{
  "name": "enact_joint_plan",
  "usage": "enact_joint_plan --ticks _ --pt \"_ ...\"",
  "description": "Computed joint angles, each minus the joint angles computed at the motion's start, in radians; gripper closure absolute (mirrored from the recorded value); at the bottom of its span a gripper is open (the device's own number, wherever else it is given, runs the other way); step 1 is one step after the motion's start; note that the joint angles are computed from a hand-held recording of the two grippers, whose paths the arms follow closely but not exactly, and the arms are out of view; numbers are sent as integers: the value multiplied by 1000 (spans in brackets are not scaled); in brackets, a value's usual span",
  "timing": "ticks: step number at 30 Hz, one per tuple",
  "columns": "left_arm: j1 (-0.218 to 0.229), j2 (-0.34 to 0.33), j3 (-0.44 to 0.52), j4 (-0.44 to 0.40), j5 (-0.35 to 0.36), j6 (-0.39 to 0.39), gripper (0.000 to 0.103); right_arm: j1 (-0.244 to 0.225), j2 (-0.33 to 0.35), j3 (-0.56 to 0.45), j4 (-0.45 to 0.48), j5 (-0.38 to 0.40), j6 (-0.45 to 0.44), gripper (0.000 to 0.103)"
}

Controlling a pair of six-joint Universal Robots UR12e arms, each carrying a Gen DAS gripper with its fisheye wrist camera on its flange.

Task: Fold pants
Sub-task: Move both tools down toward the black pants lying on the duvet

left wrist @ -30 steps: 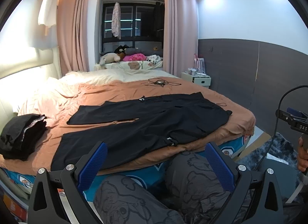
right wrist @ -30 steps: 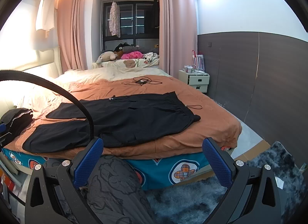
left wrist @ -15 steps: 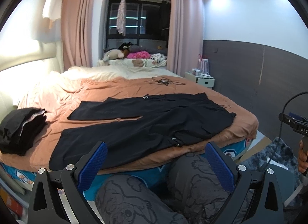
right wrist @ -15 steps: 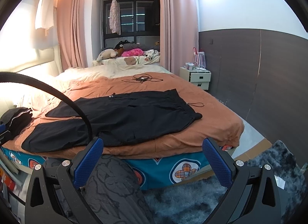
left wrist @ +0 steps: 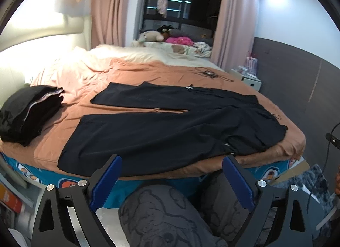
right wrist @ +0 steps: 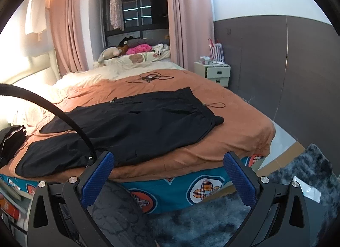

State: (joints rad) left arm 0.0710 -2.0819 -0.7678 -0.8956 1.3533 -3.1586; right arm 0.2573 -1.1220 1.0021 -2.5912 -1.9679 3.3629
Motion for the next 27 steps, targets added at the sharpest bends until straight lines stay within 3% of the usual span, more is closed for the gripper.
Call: enact_joint_plan --ticks 4,8,15,22,27 --pt "9 -20 24 -20 19 -21 8 -10 26 -45 42 11 16 0" --pt "18 -47 61 -53 19 -57 12 -30 52 -90 80 64 43 0" --pt "33 -82 105 -131 79 -128 12 -69 112 -173 106 157 62 0" --pt "55 -82 68 -121 113 -201 12 -93 154 -235 157 174 102 0" --pt "71 -84 40 -116 87 -240 19 -102 175 -276 245 176 134 0"
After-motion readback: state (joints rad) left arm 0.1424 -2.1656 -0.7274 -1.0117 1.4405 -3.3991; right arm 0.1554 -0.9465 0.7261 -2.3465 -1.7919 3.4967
